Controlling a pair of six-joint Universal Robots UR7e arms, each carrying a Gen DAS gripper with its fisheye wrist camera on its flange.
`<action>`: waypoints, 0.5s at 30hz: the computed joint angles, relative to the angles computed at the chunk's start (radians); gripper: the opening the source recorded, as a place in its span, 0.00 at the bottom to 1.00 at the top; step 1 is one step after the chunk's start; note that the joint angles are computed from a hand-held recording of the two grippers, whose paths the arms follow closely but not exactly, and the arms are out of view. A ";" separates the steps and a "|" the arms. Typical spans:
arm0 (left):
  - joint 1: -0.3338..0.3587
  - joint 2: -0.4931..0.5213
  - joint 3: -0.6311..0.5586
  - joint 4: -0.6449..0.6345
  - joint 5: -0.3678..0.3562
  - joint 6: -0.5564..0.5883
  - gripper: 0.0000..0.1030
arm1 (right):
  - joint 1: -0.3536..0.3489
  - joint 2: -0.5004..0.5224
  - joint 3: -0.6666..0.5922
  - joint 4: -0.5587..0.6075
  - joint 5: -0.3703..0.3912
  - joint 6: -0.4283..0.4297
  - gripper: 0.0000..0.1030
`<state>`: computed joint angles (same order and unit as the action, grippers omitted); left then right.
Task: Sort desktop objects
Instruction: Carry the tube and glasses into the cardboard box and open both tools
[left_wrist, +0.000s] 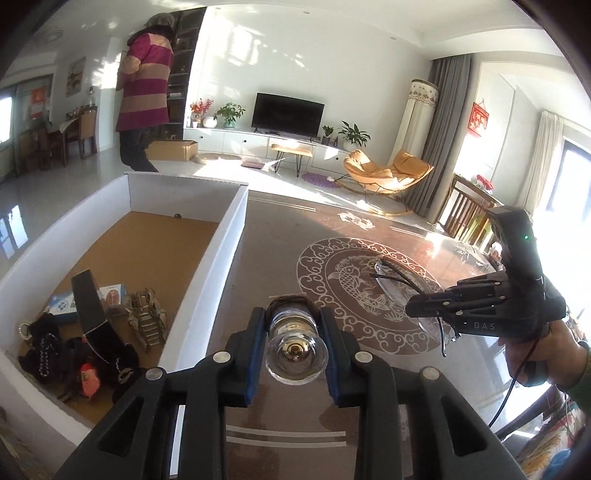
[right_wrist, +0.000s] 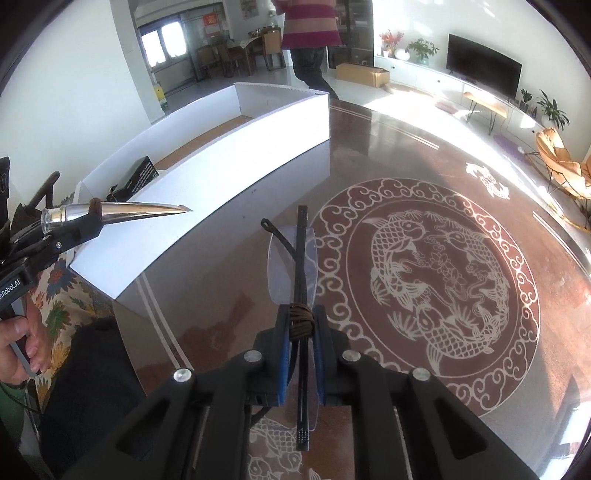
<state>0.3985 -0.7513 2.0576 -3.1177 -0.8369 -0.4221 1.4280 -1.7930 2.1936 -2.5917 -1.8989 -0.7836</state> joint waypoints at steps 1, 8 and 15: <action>0.005 -0.032 0.007 0.019 0.022 0.004 0.28 | 0.032 0.015 -0.013 0.009 0.003 0.010 0.12; 0.101 -0.229 0.008 0.268 0.177 -0.050 0.28 | 0.274 0.242 -0.165 0.030 0.071 0.122 0.12; 0.261 -0.230 -0.047 0.540 0.193 -0.184 0.28 | 0.409 0.581 -0.309 -0.066 -0.034 0.144 0.12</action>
